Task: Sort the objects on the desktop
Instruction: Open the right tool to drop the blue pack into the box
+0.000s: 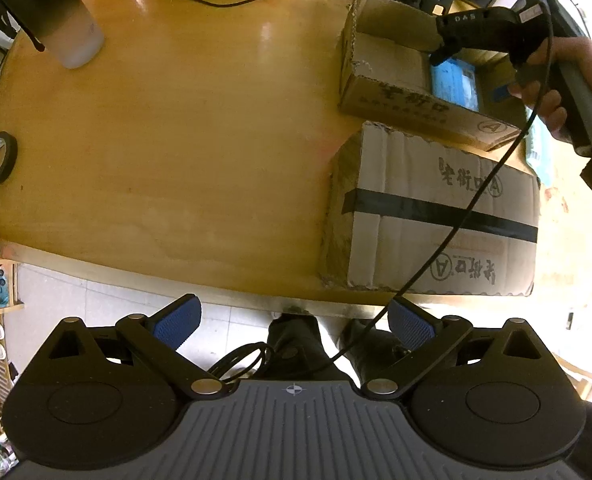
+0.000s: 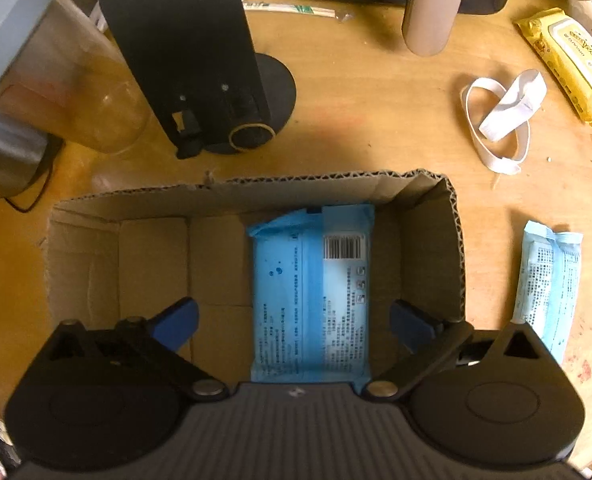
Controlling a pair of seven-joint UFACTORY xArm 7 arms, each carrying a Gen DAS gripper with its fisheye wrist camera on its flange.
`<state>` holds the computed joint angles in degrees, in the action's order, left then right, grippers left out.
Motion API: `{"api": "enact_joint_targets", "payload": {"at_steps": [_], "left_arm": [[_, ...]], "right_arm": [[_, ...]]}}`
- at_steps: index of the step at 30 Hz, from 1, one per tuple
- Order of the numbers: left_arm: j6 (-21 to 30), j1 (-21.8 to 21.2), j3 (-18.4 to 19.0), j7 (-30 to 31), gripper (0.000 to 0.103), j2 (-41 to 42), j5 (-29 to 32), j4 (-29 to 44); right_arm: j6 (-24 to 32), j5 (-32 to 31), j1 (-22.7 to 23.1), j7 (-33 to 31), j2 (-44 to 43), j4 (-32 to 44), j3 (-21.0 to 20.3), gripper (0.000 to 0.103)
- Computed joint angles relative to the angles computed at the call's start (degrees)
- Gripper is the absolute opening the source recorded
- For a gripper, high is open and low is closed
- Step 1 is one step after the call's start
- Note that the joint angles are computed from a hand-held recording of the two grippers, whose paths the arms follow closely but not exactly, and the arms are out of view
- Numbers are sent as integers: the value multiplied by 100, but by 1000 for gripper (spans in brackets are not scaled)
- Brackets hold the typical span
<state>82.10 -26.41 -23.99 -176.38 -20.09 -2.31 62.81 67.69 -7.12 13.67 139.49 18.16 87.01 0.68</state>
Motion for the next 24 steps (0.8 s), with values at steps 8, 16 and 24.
{"api": "enact_joint_targets", "payload": {"at_steps": [8,16,24], "left_arm": [[47,-2,1,-47,103,90,32,116],[103,-28,24,-88,103,166,77,195],[209,-37,66,-26,103,220,123,285]], "right_arm": [[-16,-92,28,90,-15,56,-18,103],[300,-82,26,-1,113,474,-28,103],[778,-80,94,49,87,882,-2,103]]}}
